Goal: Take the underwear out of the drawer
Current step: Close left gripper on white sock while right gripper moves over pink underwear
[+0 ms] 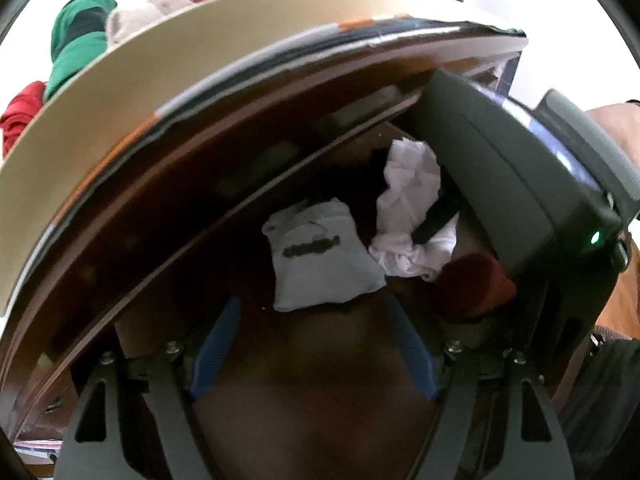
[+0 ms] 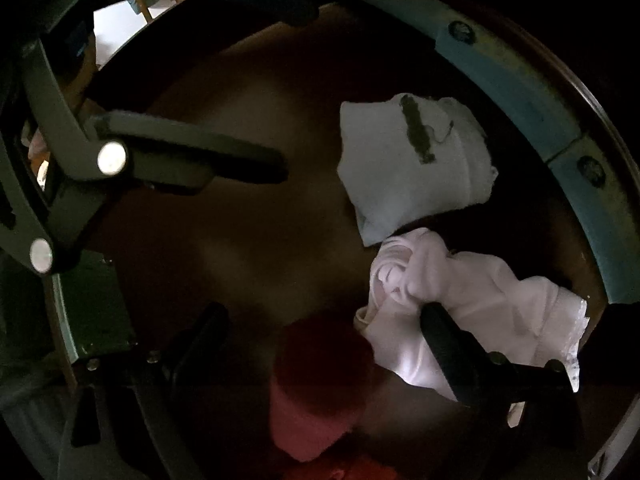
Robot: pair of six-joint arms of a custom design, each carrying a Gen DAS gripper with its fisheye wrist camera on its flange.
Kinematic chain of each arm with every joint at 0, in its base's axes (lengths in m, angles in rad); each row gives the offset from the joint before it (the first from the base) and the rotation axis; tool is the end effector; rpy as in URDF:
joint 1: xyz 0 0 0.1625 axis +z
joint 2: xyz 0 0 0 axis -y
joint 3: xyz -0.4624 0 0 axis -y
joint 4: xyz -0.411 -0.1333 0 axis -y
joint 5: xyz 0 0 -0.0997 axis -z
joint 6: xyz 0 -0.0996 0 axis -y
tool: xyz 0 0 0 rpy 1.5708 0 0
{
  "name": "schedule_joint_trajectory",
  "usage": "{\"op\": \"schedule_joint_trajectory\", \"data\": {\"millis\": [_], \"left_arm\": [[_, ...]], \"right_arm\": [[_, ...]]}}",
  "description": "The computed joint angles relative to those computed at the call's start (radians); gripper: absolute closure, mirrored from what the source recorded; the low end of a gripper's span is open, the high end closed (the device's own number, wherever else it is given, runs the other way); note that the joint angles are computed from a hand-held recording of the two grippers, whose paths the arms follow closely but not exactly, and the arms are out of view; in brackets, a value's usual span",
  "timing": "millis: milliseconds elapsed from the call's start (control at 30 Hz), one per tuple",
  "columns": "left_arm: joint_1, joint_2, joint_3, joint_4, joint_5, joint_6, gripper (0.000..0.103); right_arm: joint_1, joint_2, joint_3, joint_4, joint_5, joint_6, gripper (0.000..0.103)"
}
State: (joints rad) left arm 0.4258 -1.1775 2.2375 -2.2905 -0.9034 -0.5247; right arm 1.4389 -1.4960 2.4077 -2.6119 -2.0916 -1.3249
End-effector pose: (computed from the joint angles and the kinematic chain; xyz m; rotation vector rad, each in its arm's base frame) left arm -0.3257 -0.3618 0.1240 0.8792 2.2692 -0.3440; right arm 0.0309 -0.4038 0.2259 1.4498 -2.2166 -0.3417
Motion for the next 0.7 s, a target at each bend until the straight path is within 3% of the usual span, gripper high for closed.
{"op": "schedule_joint_trajectory", "data": {"millis": [167,267,467,533,700], "left_arm": [[0.019,0.031,-0.030,0.025,-0.027,0.047,0.026],[0.029,0.053,-0.049,0.038,-0.036,0.074,0.026],[0.046,0.097,-0.087,0.018,-0.045,0.150,0.026],[0.063,0.110,-0.102,0.010,-0.067,0.170,0.026],[0.078,0.137,-0.113,0.042,-0.033,0.201,0.026]], "right_arm": [[0.010,-0.027,-0.072,0.053,0.058,0.085,0.004],[-0.008,-0.071,-0.084,0.079,0.097,0.092,0.004],[-0.001,-0.083,-0.040,-0.026,0.068,0.094,0.004],[-0.010,-0.096,-0.050,-0.001,0.097,0.115,0.004],[-0.046,-0.115,-0.096,0.099,0.169,0.191,0.004]]}}
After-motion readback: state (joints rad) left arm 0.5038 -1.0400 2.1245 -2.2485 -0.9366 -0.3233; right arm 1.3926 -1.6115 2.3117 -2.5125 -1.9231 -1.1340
